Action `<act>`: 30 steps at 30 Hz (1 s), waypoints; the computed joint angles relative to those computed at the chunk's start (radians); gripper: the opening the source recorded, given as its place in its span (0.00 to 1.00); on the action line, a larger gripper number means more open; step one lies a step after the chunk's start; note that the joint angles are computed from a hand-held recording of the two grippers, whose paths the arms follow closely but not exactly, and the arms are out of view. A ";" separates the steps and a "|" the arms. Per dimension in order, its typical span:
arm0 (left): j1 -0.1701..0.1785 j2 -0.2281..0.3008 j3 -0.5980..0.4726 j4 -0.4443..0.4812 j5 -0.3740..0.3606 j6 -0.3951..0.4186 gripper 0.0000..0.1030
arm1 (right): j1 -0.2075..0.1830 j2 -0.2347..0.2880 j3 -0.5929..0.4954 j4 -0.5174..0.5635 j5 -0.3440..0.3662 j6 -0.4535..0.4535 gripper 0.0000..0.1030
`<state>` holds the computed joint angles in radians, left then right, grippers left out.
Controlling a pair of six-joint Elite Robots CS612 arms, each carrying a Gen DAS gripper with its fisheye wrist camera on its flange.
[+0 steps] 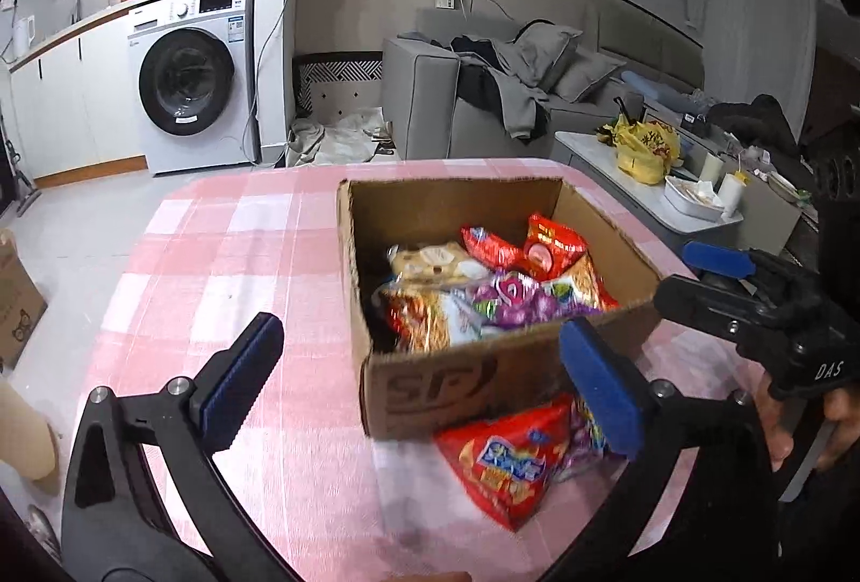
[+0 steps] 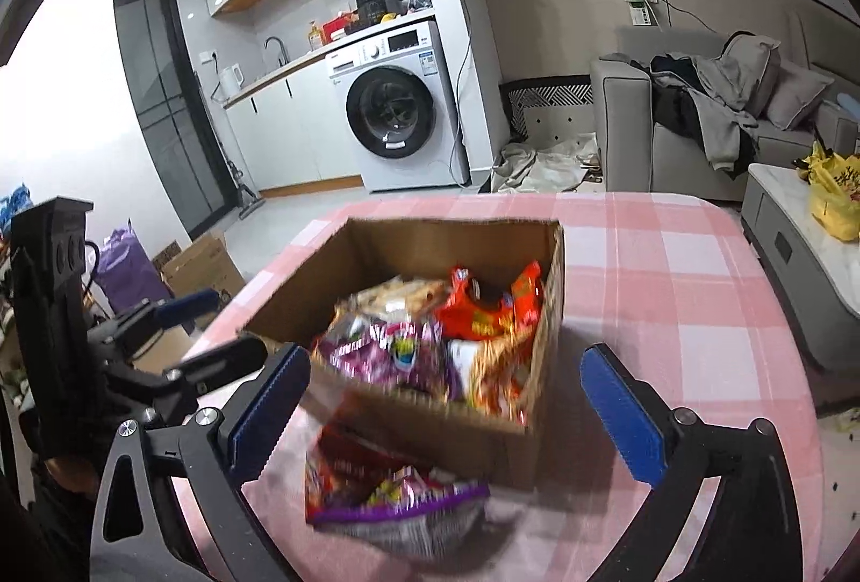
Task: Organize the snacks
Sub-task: 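Withdraw both open tools back toward the remaining snacks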
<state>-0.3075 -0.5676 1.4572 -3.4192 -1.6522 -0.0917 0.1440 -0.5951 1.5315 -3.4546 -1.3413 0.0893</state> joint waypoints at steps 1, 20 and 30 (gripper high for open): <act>0.000 -0.004 0.014 -0.011 0.001 -0.002 0.99 | 0.000 -0.002 0.009 -0.009 -0.003 0.000 1.00; -0.010 -0.035 0.126 -0.065 0.009 0.053 0.99 | 0.002 -0.025 0.100 -0.008 0.008 -0.006 1.00; -0.006 -0.024 0.108 -0.014 -0.003 0.050 0.99 | 0.011 -0.010 0.075 0.075 0.039 -0.047 1.00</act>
